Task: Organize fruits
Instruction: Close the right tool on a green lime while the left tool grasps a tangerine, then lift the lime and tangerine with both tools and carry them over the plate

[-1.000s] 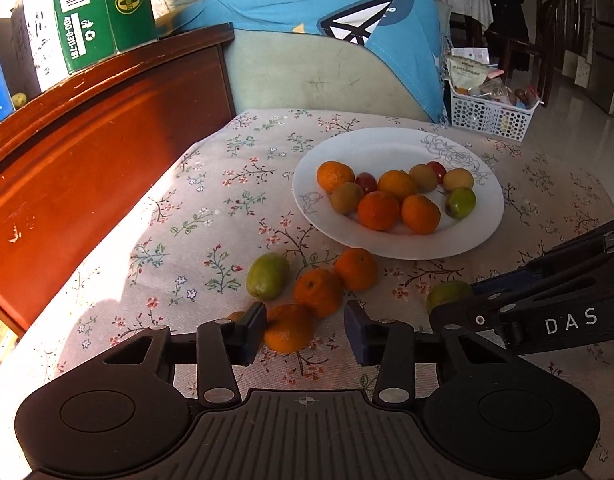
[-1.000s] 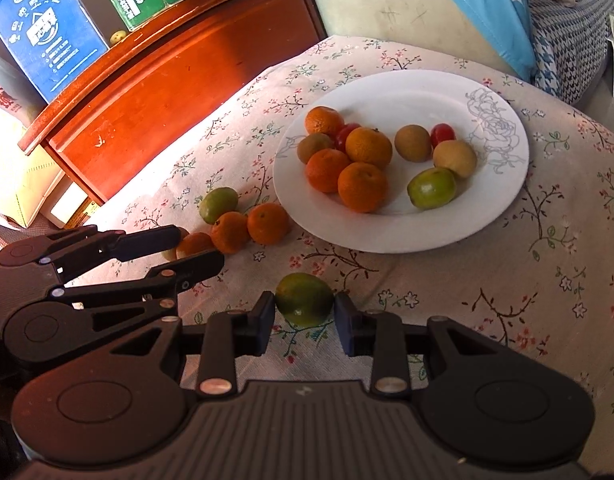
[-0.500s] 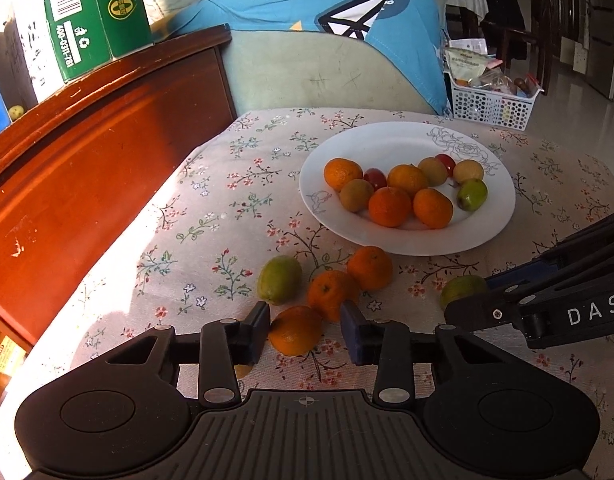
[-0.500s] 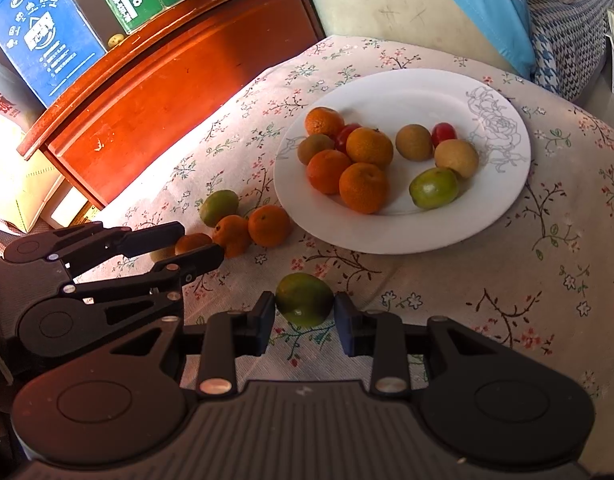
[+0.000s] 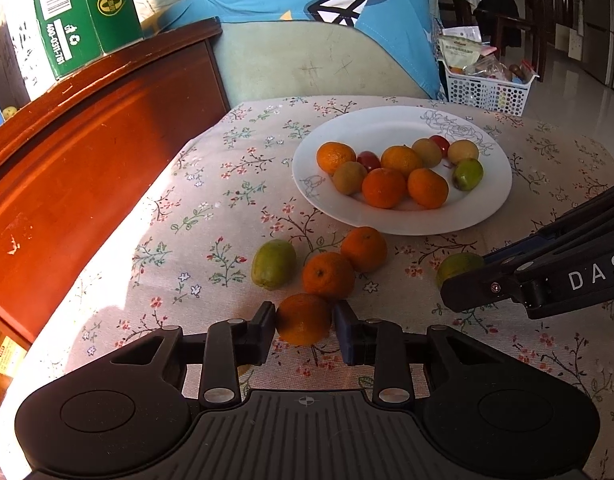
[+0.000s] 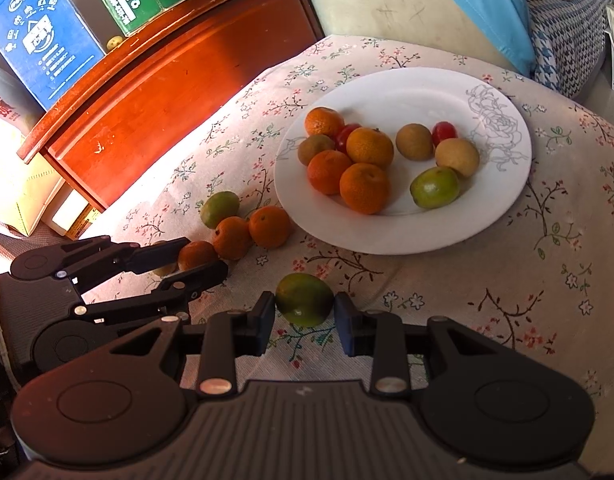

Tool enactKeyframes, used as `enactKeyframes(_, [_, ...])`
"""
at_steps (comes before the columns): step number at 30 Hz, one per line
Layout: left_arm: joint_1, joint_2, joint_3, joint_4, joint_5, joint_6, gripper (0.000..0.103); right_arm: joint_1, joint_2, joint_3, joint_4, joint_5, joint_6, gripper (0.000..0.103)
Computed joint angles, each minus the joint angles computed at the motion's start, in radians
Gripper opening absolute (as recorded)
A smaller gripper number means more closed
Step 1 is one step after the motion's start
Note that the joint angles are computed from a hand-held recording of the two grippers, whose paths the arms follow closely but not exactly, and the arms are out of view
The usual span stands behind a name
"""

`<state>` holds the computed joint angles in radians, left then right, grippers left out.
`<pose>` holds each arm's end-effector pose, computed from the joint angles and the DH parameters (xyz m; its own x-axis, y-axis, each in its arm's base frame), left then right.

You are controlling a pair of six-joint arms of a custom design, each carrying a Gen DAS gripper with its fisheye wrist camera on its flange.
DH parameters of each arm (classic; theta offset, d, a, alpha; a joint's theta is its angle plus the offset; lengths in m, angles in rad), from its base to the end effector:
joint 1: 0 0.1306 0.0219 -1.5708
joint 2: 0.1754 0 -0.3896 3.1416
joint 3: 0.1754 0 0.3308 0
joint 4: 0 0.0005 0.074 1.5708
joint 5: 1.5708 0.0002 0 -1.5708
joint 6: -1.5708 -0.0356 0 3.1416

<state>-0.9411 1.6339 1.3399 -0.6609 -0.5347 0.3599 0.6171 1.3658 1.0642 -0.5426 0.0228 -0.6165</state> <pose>0.3033 -0.3863 0.3278 -0.6337 0.3552 -0.6872 0.3193 0.9292 0.1858 0.3261 0.2298 0.3397 -0.8247 0.1236 -0.5519 -0.1095 0.9225 0.3702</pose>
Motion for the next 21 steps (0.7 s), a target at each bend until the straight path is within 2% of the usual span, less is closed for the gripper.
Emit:
enactKeyframes(13, [-0.024,-0.016,0.014,-0.004,-0.002,0.019,0.027,-0.005,-0.010,-0.008,0.015,-0.016,0.000,0.032])
enactKeyframes(21, [-0.025,-0.037,0.019,0.023,-0.009,0.056,0.027,0.003,-0.029,0.001,0.041,0.010,0.038,0.032])
